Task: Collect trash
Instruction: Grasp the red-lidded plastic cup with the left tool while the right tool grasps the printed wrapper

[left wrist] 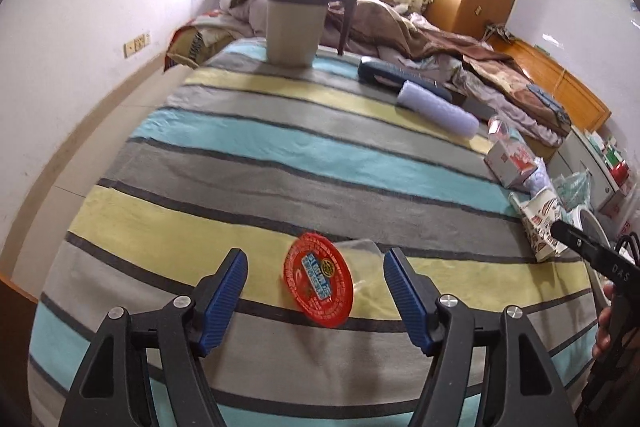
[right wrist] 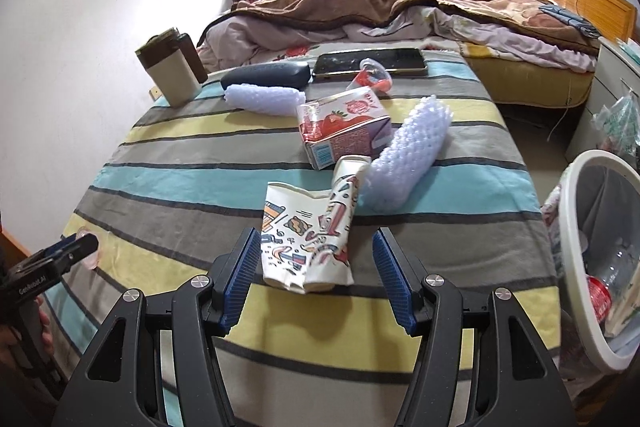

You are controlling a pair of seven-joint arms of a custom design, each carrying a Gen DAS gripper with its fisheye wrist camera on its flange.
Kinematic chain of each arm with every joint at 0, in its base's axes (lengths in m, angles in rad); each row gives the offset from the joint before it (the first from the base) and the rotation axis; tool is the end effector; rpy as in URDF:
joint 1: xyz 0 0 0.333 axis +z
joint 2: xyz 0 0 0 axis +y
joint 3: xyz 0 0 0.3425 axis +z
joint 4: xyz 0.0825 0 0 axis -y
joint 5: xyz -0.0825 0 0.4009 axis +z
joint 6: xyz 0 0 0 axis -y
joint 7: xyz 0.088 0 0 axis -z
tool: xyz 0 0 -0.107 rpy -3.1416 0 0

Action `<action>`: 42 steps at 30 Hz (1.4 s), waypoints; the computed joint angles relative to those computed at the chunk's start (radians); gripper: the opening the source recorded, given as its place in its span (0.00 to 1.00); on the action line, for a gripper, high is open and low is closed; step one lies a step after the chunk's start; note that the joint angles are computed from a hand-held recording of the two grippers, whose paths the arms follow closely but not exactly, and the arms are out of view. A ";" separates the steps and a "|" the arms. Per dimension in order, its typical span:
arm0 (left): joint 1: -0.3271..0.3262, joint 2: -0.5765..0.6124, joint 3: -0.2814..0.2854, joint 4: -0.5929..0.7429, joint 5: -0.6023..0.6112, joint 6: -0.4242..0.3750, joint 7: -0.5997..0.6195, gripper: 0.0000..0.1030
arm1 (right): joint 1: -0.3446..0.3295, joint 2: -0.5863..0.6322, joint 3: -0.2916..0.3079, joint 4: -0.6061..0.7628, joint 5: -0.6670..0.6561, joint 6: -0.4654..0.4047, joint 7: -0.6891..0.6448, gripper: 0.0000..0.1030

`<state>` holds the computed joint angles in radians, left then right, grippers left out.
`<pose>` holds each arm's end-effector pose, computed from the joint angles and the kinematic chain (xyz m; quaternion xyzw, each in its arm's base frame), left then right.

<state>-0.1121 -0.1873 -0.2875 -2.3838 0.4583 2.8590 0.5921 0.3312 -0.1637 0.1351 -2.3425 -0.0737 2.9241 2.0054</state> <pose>0.4710 -0.2308 0.4767 -0.7167 0.6062 -0.2915 0.1840 0.4783 0.2490 0.5031 -0.6920 0.6234 -0.1485 0.3324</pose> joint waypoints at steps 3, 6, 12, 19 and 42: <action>-0.005 0.010 0.000 0.001 -0.005 0.009 0.009 0.68 | 0.005 0.016 -0.004 0.015 0.011 -0.012 -0.008 0.59; -0.049 0.019 0.031 -0.007 -0.101 0.053 0.095 0.68 | 0.023 0.030 -0.018 0.029 0.060 -0.026 -0.048 0.58; -0.070 0.033 0.009 0.000 -0.151 0.068 0.140 0.68 | 0.004 0.032 0.000 0.033 -0.010 -0.042 0.003 0.28; -0.144 0.038 0.016 -0.006 -0.293 0.102 0.269 0.68 | -0.002 0.005 0.000 0.003 -0.035 -0.035 0.017 0.22; -0.089 0.033 -0.055 0.048 0.121 -0.072 -0.197 0.50 | 0.029 -0.085 -0.026 -0.115 0.084 0.043 -0.095 0.22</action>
